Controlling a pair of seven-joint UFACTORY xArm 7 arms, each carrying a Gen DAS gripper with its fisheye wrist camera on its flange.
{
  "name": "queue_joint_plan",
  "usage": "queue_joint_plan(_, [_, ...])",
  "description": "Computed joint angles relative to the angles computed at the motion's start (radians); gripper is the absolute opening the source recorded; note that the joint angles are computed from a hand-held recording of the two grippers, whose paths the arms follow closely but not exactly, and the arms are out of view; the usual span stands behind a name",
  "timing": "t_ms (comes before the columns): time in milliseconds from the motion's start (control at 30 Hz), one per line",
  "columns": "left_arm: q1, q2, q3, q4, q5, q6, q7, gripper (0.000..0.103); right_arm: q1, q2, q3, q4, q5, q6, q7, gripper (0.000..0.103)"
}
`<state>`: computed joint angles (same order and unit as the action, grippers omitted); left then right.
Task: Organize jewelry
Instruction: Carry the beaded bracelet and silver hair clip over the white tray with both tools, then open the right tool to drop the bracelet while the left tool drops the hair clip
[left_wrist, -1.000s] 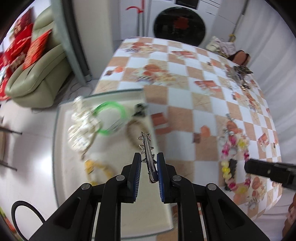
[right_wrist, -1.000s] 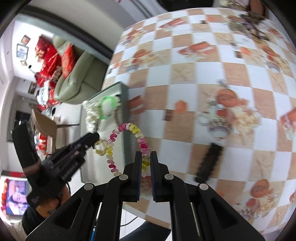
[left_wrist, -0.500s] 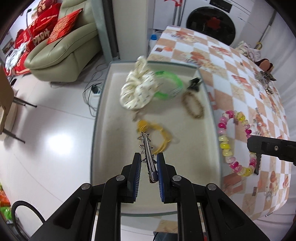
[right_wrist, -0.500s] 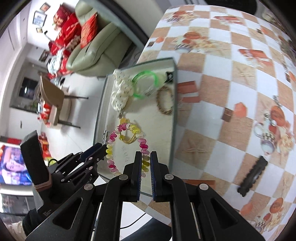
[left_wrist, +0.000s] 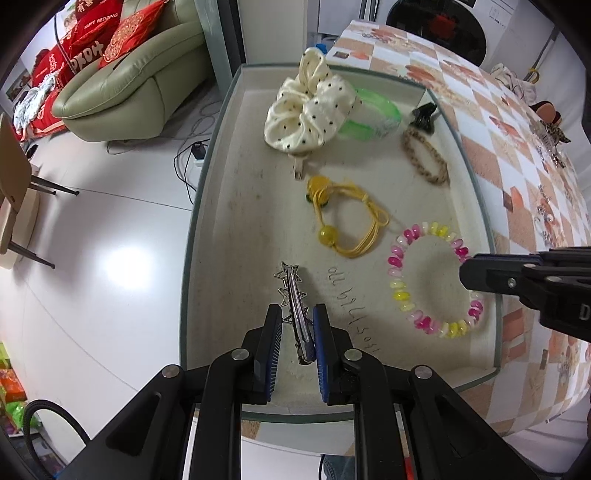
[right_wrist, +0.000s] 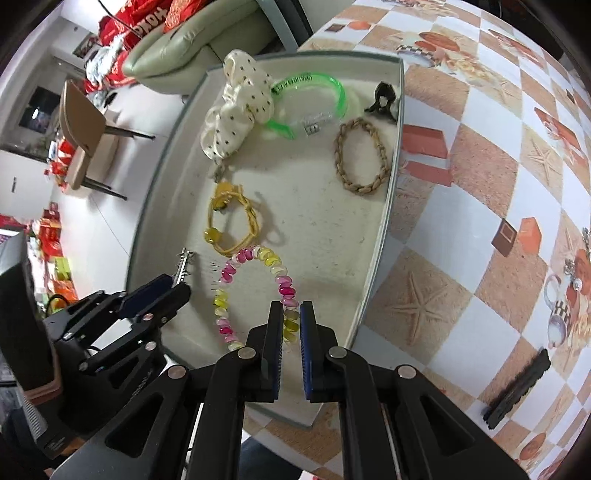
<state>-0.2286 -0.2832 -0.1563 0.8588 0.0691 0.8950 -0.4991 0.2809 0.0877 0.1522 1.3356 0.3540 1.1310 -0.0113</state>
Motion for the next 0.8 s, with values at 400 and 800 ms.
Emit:
queue_joint_plan(400, [-0.002, 0.024, -0.006, 0.007, 0.029, 0.018, -0.018, 0.022, 0.006, 0.048, 0.006, 0.003, -0.025, -0.008, 0.012, 0.01])
queue_joint_plan(800, [-0.007, 0.049, -0.012, 0.033, 0.066, 0.042, -0.035, 0.022, 0.001, 0.059, 0.007, 0.01, 0.006, -0.02, 0.001, 0.031])
